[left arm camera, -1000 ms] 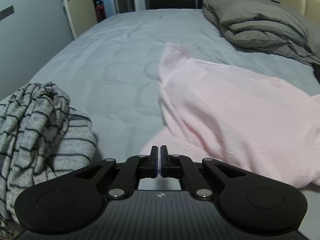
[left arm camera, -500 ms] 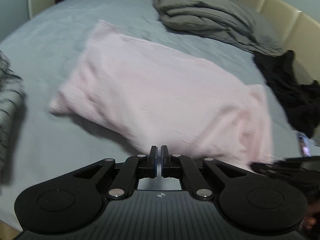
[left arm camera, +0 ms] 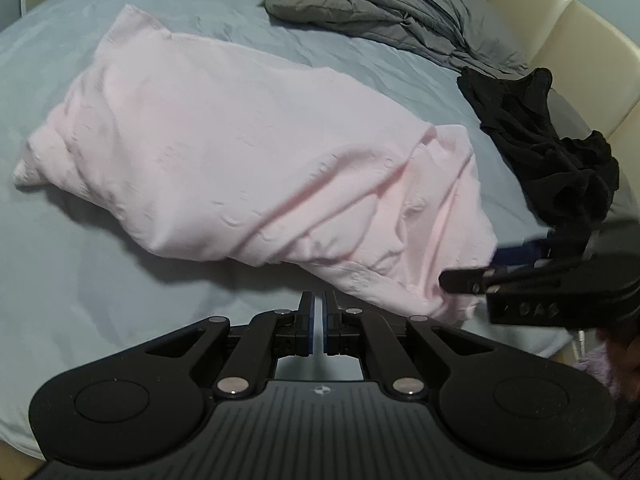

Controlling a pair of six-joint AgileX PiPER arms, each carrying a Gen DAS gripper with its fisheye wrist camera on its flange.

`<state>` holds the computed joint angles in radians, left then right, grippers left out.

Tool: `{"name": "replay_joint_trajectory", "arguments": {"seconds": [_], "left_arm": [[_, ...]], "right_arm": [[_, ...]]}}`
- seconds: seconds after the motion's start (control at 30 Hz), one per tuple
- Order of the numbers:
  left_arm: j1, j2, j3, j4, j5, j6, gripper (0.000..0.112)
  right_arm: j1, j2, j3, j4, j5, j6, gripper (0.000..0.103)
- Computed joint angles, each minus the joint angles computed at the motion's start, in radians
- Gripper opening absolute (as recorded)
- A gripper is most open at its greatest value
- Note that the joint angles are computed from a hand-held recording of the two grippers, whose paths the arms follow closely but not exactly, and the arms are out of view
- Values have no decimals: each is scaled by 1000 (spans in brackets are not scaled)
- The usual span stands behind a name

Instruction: Fold clothes

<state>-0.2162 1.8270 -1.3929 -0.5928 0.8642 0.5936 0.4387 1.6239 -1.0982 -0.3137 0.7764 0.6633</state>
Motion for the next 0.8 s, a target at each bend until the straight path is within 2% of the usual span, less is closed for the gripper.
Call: {"name": "replay_joint_trajectory", "arguments": {"seconds": [0.07,0.13,0.17,0.3,0.43,0.67,0.8], "left_arm": [[-5,3,8,-30,3,-23,24],[-9,7,16,-68,4,-45,39],[-13,11,18,-83,2,-55,41],[-46,41,13,-106,2,-107,41],[-64,83,10,-152,-9,-161,41],[-76,154,-2,-253,-38,-208,40],[-82,184,-23,-279,-55,-228,28]], "right_arm": [[-26,-5,-31,7,33,-113,62],[-59,-6,-39,0,38,-206,62],[-75,-6,-44,-4,40,-253,62],[-144,12,-48,-13,18,-322,62],[-206,31,-51,64,-26,-353,62],[-197,89,-74,60,-53,-389,62],[-213,110,-92,93,-61,-419,62]]}}
